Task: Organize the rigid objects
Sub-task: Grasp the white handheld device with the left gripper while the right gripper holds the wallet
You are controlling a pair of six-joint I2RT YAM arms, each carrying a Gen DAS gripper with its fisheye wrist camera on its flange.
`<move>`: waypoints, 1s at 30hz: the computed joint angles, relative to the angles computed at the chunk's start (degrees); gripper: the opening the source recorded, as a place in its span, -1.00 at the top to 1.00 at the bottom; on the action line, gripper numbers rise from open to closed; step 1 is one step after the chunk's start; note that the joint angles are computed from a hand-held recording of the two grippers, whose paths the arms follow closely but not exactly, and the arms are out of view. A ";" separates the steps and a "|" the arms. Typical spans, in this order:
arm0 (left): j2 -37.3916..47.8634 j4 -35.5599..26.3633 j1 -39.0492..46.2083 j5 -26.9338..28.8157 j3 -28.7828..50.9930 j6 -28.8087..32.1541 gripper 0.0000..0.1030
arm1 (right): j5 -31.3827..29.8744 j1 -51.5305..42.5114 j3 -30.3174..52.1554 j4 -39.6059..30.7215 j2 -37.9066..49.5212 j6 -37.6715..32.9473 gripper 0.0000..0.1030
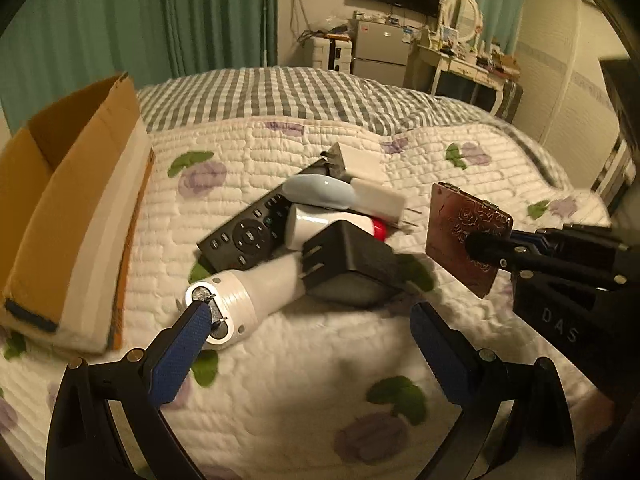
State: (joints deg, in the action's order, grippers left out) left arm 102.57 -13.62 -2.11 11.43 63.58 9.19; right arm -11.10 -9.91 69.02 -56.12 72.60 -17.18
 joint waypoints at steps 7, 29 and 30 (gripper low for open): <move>-0.59 -6.83 -0.23 2.92 2.54 -2.97 -0.94 | -2.21 -4.58 0.93 -0.27 -2.62 0.20 0.81; 9.68 -1.70 2.44 -1.51 7.88 18.40 -0.92 | -1.94 -4.09 0.76 -0.56 -3.66 -0.68 0.81; 9.77 -1.99 2.52 -1.02 7.72 18.69 -0.92 | -1.77 -3.92 0.54 -0.47 -3.69 -0.77 0.81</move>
